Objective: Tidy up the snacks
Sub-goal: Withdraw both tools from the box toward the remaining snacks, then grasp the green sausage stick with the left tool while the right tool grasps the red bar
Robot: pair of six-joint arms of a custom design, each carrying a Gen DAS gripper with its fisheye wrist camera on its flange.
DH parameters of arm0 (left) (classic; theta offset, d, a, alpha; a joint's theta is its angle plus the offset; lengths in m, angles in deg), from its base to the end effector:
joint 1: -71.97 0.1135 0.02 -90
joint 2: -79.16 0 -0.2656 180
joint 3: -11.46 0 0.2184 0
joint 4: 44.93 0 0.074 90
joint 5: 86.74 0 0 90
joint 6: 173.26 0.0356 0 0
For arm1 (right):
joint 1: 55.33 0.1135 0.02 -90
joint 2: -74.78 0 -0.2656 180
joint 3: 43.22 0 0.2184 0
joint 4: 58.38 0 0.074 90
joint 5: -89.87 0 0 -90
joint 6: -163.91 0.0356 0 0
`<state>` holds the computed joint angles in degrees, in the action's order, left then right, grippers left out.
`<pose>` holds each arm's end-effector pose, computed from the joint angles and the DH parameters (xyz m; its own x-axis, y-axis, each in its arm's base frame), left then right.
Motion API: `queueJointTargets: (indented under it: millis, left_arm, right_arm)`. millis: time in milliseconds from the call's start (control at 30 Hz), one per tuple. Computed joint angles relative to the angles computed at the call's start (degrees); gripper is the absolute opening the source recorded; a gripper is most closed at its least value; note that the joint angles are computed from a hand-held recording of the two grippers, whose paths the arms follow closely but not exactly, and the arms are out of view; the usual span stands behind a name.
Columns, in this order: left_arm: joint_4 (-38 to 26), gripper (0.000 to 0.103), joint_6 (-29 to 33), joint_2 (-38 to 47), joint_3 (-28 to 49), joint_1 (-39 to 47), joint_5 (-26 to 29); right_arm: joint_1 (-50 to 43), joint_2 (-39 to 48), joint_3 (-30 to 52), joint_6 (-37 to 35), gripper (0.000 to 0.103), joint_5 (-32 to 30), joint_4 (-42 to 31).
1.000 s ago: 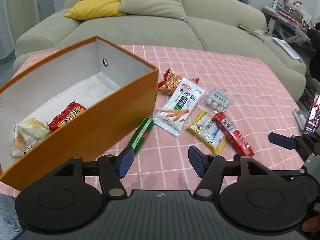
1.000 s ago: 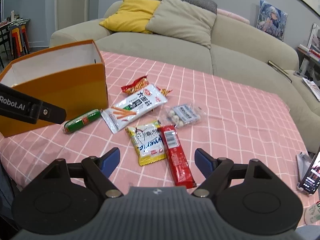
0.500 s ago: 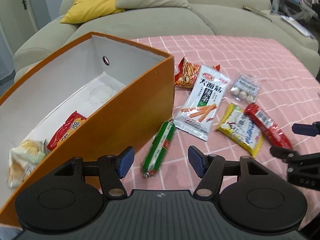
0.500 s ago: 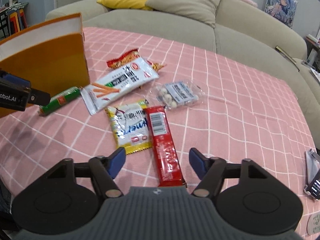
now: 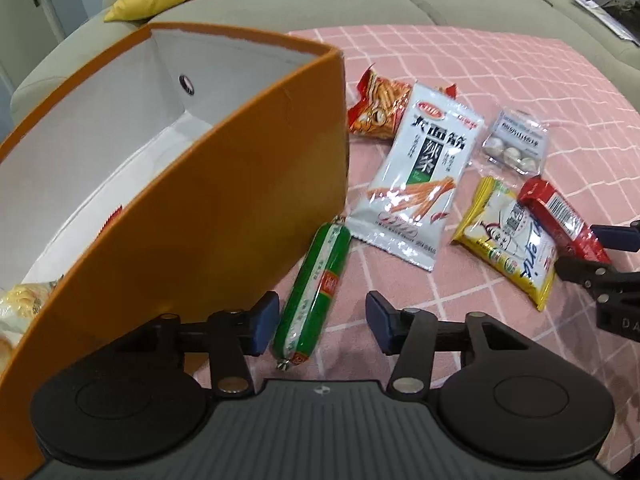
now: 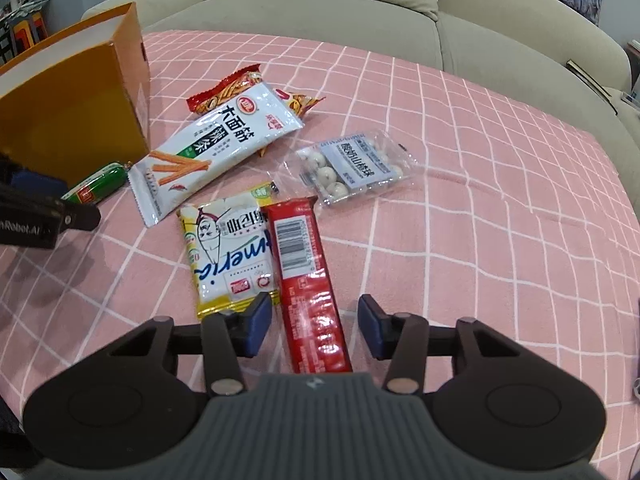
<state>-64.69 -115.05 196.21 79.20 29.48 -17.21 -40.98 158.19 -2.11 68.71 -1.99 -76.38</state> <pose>0.2455 -0.2080 0.0842 -0.8703 0.1279 -0.4757 0.0967 0.9913 0.0895 0.1987 0.0520 0.1352 -0.8142 -0.3018 -0.4960 -0.3385 0.9408 -0.0168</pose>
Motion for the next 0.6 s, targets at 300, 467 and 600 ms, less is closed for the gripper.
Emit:
queueJointTargets:
  millis: [300,467,600]
  left_arm:
    - [-1.93,0.025,-4.68,-2.15,-1.06,0.3,2.93]
    - [-4.27,0.025,-8.52,-5.06,-2.52,-1.12,7.29]
    - [-3.93,0.025,-12.08,-7.7,-5.45,-2.46,11.51]
  right_arm:
    - [3.37,-2.36,0.44,5.06,0.022,0.75,-4.04]
    - [5.82,-6.36,-0.8,10.87,0.022,1.14,-7.58]
    - [9.04,-10.24,-1.29,16.29,0.022,1.73,-12.33]
